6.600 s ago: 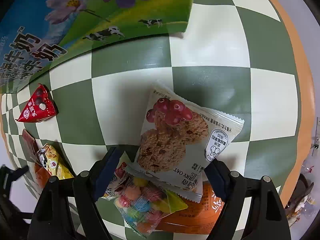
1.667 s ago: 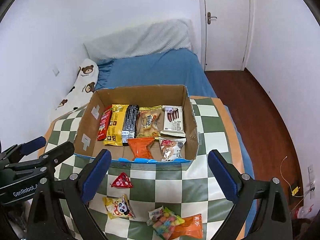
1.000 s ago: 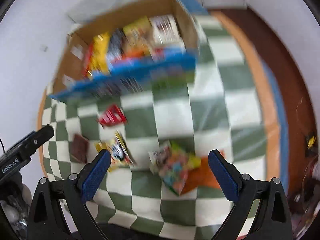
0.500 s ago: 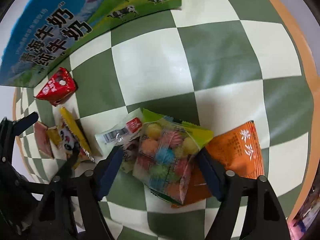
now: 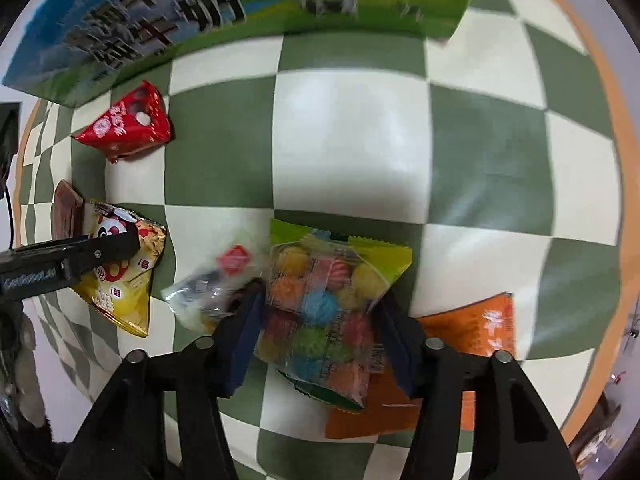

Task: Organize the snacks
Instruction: 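Grasp the panda-print yellow bag with the left tool while the right grasps the candy bag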

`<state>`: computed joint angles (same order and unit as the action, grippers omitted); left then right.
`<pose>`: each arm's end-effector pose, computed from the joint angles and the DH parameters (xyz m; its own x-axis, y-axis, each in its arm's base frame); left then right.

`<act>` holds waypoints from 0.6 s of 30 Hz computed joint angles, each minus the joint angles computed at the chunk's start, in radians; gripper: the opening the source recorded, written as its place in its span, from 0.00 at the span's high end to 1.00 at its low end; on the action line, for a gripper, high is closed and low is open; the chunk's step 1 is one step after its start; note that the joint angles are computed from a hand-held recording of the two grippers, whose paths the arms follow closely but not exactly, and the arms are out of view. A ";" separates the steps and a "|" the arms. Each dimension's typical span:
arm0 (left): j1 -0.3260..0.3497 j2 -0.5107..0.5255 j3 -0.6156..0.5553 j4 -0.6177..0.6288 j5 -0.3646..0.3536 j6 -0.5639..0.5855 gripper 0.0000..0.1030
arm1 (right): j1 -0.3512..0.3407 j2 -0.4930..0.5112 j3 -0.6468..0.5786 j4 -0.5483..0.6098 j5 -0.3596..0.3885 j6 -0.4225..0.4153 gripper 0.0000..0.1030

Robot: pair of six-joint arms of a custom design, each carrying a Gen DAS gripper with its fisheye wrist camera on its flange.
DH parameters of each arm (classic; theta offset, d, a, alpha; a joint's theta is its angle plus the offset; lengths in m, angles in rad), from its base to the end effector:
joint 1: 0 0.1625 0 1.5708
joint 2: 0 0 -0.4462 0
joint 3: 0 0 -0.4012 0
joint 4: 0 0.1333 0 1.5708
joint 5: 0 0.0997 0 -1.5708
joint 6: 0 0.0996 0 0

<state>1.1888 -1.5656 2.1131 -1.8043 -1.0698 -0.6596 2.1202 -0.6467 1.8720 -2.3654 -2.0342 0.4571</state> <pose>0.0142 -0.4505 0.2860 -0.8167 -0.1737 -0.5503 -0.1847 0.9821 -0.0359 0.3605 -0.4188 -0.0687 -0.8065 -0.2199 0.5487 -0.1321 0.9718 0.1954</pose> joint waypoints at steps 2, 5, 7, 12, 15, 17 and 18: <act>-0.015 0.017 0.001 0.032 0.004 0.036 0.31 | -0.004 0.006 0.002 -0.008 0.005 0.014 0.33; -0.056 0.057 0.006 0.109 0.044 0.077 0.29 | -0.002 0.007 0.014 -0.035 -0.001 0.043 0.34; -0.082 0.063 0.026 0.121 0.081 0.075 0.30 | 0.006 0.010 0.014 -0.035 -0.022 0.071 0.41; -0.126 0.010 0.069 0.088 0.086 -0.025 0.50 | -0.005 -0.030 0.034 -0.057 -0.022 0.078 0.48; -0.148 -0.032 0.076 0.097 0.080 -0.053 0.52 | -0.001 -0.051 0.049 -0.074 -0.015 0.082 0.51; -0.150 -0.075 0.075 0.108 0.080 -0.049 0.52 | 0.003 -0.072 0.067 -0.095 -0.010 0.086 0.51; -0.160 -0.090 0.071 0.113 0.077 -0.056 0.52 | 0.006 -0.082 0.068 -0.101 -0.003 0.090 0.51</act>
<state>1.0284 -1.6554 2.1840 -1.6918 -0.9933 -0.7156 2.1260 -0.7284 1.9402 -2.4663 -2.0370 0.5469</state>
